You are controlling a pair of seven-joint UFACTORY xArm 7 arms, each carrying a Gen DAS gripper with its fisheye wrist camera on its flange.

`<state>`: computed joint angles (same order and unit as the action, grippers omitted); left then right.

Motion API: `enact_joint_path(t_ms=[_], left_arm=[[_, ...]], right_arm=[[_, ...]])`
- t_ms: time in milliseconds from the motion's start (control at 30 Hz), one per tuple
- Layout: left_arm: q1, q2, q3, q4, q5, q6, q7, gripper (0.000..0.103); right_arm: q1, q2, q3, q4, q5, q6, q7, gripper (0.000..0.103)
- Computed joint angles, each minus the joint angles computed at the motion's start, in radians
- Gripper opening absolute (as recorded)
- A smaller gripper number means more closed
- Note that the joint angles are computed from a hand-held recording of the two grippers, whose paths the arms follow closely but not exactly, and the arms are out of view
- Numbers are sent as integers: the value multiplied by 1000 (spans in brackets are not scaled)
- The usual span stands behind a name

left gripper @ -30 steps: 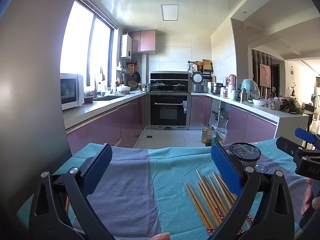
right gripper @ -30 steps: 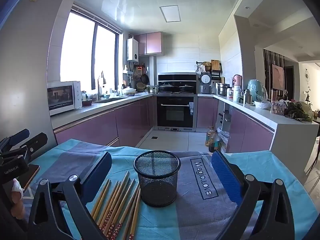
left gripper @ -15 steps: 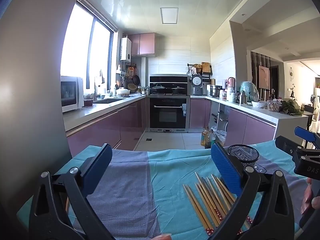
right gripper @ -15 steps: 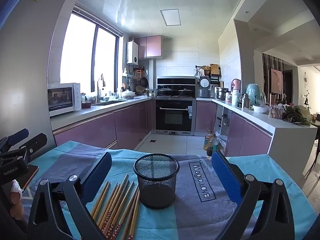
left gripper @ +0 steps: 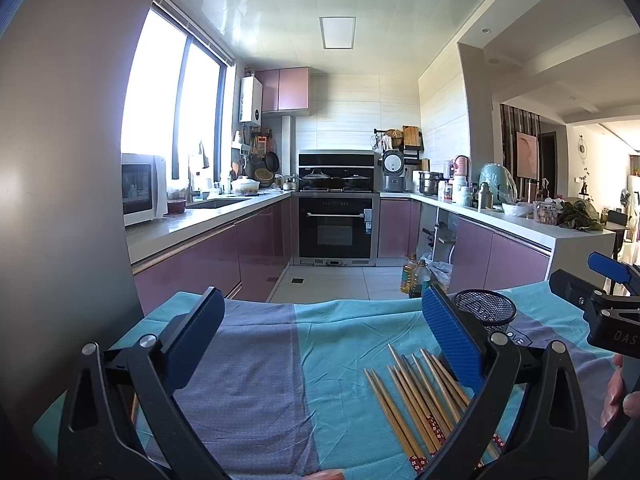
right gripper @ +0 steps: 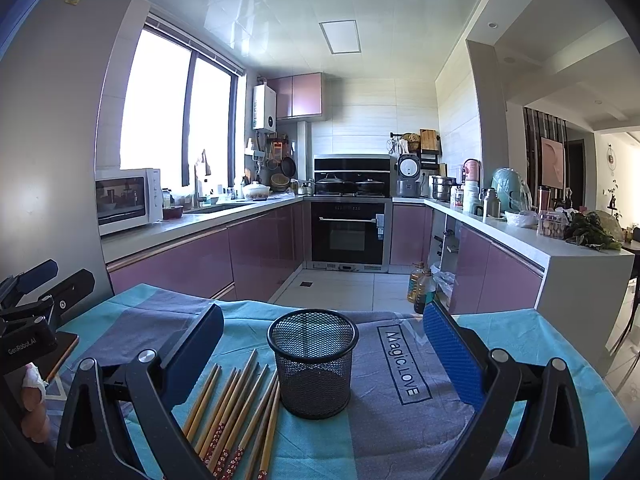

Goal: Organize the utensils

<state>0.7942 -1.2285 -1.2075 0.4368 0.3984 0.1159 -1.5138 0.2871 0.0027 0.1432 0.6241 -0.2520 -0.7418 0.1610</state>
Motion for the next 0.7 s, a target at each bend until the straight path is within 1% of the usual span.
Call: enact_joint_path(t_ms=[400,700], left_arm=[[1,-4,-3,3,-1,6,0,97],[5,-7,-7,5,-1,7,-1,97]], right_arm=[[-7,5,-3,3,-24,-7,26,97],[-7,7,-2,1,-19,-12,28,97]])
